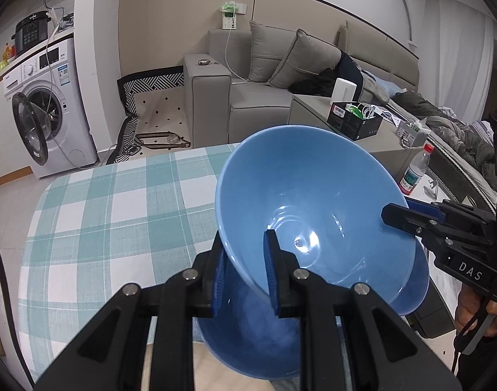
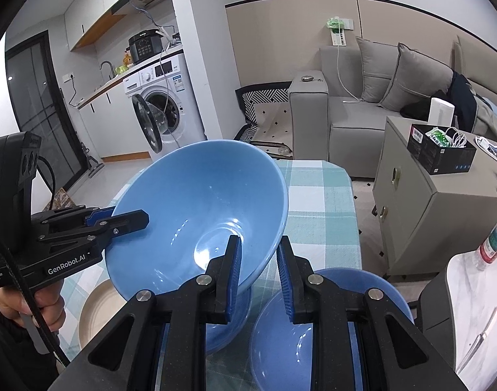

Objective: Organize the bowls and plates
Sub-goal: 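Carry the held bowl with both grippers over another blue bowl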

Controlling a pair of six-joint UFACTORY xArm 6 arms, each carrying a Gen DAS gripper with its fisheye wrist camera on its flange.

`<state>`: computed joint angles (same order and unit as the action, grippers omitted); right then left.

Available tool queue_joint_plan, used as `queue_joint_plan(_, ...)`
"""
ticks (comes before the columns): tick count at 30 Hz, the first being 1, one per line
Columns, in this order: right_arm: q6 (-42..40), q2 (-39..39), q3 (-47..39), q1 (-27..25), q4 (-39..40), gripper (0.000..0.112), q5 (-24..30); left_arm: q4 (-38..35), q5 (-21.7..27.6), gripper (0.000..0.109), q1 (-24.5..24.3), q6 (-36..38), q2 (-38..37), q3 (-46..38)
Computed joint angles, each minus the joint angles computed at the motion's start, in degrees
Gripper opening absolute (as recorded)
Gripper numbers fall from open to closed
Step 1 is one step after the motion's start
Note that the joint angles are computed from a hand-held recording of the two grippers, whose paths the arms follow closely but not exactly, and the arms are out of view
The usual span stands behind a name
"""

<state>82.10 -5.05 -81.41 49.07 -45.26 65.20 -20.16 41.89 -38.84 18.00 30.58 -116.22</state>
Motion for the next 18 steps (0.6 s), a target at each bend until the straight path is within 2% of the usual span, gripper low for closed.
queue_joint_plan(18, 1.14, 1.9, -0.15, 1.87, 0.19, 0.023, -0.36, -1.23, -4.82, 0.02, 0.36, 1.62, -6.07, 11.24)
